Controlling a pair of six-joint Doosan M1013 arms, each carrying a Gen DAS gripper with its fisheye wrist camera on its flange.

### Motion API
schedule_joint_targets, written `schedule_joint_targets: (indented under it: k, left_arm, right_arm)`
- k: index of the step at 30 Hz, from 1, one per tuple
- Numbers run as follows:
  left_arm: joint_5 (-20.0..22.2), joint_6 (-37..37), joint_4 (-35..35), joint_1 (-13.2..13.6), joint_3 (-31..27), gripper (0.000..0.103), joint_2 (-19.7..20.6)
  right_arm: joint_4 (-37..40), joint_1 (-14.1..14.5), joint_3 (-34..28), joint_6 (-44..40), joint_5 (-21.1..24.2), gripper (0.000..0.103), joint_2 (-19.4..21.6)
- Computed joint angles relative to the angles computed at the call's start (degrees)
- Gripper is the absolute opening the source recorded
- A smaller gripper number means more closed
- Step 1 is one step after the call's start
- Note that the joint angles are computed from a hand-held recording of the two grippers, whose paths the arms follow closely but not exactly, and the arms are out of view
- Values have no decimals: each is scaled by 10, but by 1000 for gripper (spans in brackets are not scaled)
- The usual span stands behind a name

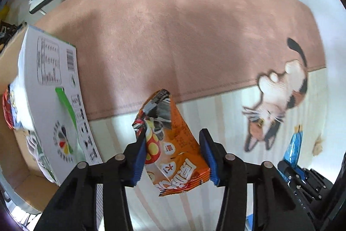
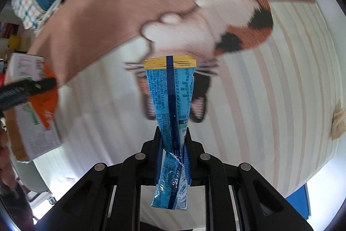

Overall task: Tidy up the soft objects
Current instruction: 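Grasp the orange cartoon snack bag with the left tool while the right tool grasps the blue tube packet, then lower both packets into the box and open both tools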

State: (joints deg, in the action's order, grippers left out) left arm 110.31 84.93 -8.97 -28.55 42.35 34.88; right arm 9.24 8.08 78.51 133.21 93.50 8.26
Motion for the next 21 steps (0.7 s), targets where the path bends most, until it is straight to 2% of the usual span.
schedule_joint_targets:
  k: [5,6,7,8,9,15,18,21]
  left_arm:
    - [-1,-5,-45,17,-10,41,-13]
    - [8,-10,-52,21,-33,41,-4]
    - [4,-14,-62,25,-34,40,-8]
    - [-2,-18,-77,31,-35,40,-12]
    - [-9,-20,-86,38,-38,40,-19]
    - [-4,-2,-97,91,-109,40,-23]
    - [9,13,-77,122,-145,40,-17]
    - [11,34,-36,153,-154,40,-16]
  right_arm:
    - [-5,6,-55,-26,-1,17,20]
    - [-8,12,-68,-29,3,17,23]
    - [-9,20,-86,-29,5,17,29]
    - [-9,11,-103,-42,14,17,33]
    - [-7,16,-119,-43,17,17,39]
    - [8,68,-231,-47,25,17,90]
    - [26,99,-311,-49,35,17,138]
    - [54,125,-388,-35,40,17,191]
